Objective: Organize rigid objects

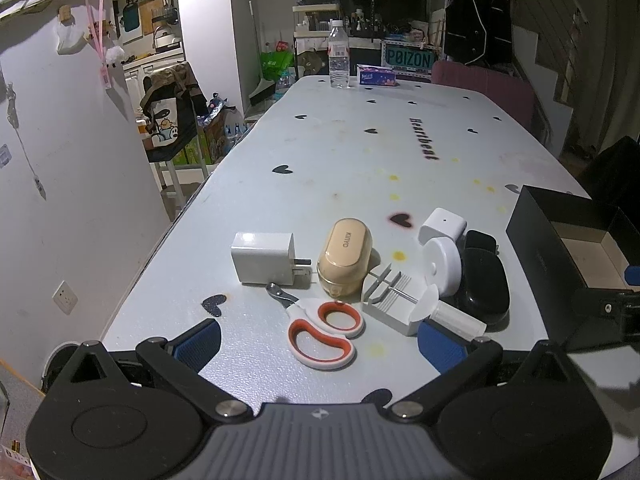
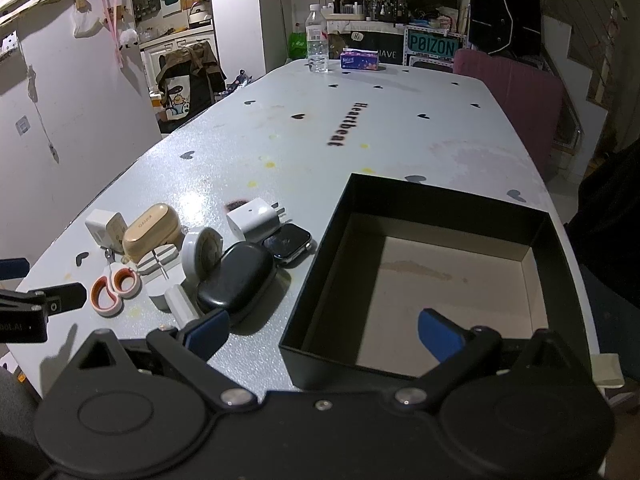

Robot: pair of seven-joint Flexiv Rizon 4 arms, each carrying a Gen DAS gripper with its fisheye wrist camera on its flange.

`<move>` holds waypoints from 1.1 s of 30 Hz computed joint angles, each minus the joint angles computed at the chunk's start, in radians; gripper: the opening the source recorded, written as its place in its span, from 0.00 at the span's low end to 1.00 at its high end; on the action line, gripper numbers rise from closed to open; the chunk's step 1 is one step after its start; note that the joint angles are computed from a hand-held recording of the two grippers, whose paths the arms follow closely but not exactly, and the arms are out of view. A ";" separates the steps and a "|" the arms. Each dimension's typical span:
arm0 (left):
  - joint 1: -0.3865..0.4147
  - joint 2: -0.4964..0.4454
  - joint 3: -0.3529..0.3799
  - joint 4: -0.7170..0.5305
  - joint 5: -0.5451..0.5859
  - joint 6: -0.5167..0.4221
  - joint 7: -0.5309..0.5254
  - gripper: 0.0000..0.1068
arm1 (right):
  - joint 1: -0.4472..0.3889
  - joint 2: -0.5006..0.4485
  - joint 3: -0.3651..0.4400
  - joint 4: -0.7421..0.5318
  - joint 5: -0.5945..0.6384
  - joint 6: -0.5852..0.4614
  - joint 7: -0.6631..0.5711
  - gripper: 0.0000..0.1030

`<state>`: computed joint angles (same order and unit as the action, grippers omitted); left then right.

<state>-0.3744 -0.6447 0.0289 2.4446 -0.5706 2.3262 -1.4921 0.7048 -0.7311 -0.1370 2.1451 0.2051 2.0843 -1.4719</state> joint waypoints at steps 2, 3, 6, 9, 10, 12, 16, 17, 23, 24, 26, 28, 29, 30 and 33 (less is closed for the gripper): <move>-0.001 0.004 0.001 0.000 -0.002 -0.004 0.002 0.96 | 0.002 -0.002 -0.002 -0.001 0.002 -0.001 0.000 0.99; -0.001 0.002 0.001 0.000 -0.002 -0.003 0.001 0.96 | 0.001 -0.002 -0.002 -0.001 0.002 -0.001 0.000 0.99; -0.001 0.004 0.001 0.000 -0.001 -0.005 0.002 0.96 | 0.001 -0.002 -0.001 -0.001 0.001 -0.001 0.000 0.99; -0.002 0.005 0.002 0.000 -0.002 -0.007 0.003 0.96 | 0.002 -0.005 -0.002 -0.001 0.002 0.000 -0.002 0.99; -0.002 0.003 0.001 0.000 -0.002 -0.005 0.002 0.96 | 0.002 -0.005 -0.002 -0.001 0.002 0.000 -0.002 0.99; -0.002 0.005 0.002 0.000 -0.003 -0.008 0.004 0.96 | 0.003 -0.005 -0.002 -0.002 0.003 0.000 -0.001 0.99; -0.002 0.003 0.002 -0.001 -0.003 -0.006 0.003 0.96 | 0.010 -0.005 -0.008 0.000 0.006 -0.006 -0.002 0.99; -0.003 0.005 0.002 -0.001 -0.004 -0.009 0.004 0.96 | 0.010 -0.005 -0.009 0.000 0.006 -0.006 -0.002 0.99; -0.002 -0.005 0.001 -0.009 -0.002 -0.008 0.002 0.96 | 0.011 -0.005 -0.010 0.000 0.006 -0.007 0.000 0.99; -0.004 -0.003 0.002 -0.009 -0.005 -0.010 0.004 0.96 | 0.011 -0.004 -0.010 0.000 0.005 -0.008 0.000 0.99; -0.004 -0.003 0.002 -0.009 -0.005 -0.010 0.004 0.96 | 0.012 -0.005 -0.010 0.001 0.006 -0.007 0.000 0.99; -0.005 -0.003 0.002 -0.009 -0.006 -0.010 0.004 0.96 | 0.012 -0.005 -0.010 0.000 0.005 -0.007 0.000 0.99; -0.004 -0.003 0.002 -0.009 -0.005 -0.010 0.004 0.96 | 0.012 -0.005 -0.010 0.000 0.005 -0.007 0.000 0.99; -0.004 -0.002 0.002 -0.009 -0.004 -0.011 0.004 0.96 | 0.012 -0.005 -0.011 0.000 0.006 -0.007 0.000 0.99; -0.005 -0.002 0.002 -0.009 -0.006 -0.012 0.005 0.96 | 0.012 -0.004 -0.011 0.000 0.005 -0.008 0.001 0.99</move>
<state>-0.3789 -0.6462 0.0314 2.4359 -0.5764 2.3144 -1.4870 0.7170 -0.7355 -0.1479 2.1453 0.2105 2.0761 -1.4714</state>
